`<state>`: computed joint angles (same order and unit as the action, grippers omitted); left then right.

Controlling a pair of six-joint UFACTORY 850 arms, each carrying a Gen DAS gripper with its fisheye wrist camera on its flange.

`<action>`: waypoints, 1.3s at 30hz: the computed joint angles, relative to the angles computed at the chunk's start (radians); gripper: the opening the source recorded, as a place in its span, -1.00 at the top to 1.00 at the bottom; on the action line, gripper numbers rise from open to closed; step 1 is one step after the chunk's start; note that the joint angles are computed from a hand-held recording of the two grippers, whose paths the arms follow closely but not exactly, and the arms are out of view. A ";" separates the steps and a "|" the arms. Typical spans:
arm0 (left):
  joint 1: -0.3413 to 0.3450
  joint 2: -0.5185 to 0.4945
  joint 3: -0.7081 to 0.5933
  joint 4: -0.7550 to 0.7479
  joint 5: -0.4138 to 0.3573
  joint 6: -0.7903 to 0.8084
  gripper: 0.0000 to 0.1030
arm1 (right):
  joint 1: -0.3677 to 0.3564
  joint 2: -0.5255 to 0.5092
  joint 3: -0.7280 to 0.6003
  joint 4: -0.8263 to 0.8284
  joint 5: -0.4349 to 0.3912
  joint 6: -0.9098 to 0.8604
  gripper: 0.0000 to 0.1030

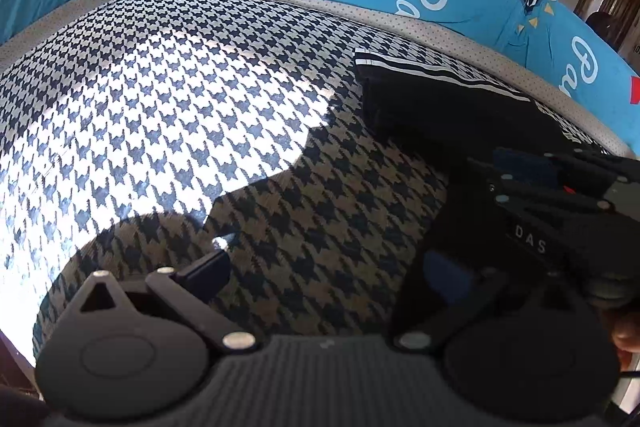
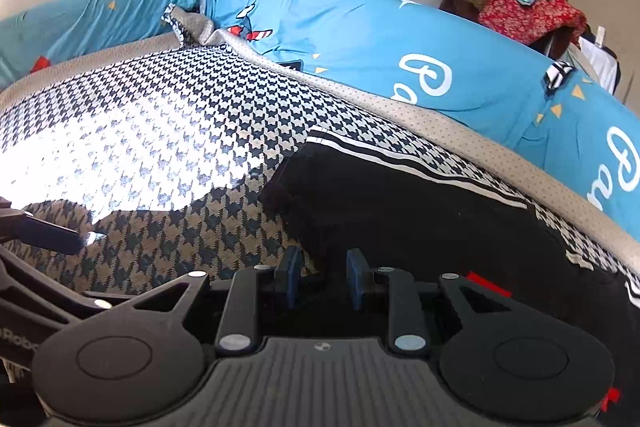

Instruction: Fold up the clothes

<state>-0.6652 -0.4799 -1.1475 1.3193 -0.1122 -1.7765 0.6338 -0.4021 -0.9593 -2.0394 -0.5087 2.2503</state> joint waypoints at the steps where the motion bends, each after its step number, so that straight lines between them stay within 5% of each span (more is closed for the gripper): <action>1: 0.002 -0.001 -0.001 -0.038 0.002 0.032 -1.00 | -0.003 -0.013 -0.017 0.009 0.010 -0.047 0.51; 6: 0.014 -0.008 -0.009 -0.321 0.010 0.286 -1.00 | -0.010 -0.074 -0.089 0.093 0.024 -0.280 0.50; 13: 0.016 -0.009 -0.011 -0.406 -0.006 0.371 -1.00 | -0.039 -0.131 -0.157 0.197 0.076 -0.467 0.53; 14: 0.015 -0.008 -0.011 -0.403 -0.007 0.369 -1.00 | -0.046 -0.132 -0.161 0.195 0.093 -0.458 0.68; 17: 0.016 -0.005 -0.008 -0.364 -0.006 0.320 -1.00 | -0.067 -0.137 -0.182 0.201 0.129 -0.417 0.87; 23: 0.014 -0.002 -0.005 -0.326 0.008 0.283 -1.00 | -0.097 -0.143 -0.221 -0.063 0.117 0.017 0.92; 28: 0.008 -0.012 -0.012 -0.418 0.015 0.396 -1.00 | -0.095 -0.215 -0.303 0.051 0.112 -0.088 0.92; 32: -0.011 -0.027 -0.029 -0.351 -0.027 0.361 -1.00 | -0.091 -0.226 -0.312 0.067 0.108 -0.089 0.91; 39: -0.031 -0.044 -0.050 -0.296 -0.106 0.304 -1.00 | -0.091 -0.088 -0.170 -0.133 0.079 0.284 0.86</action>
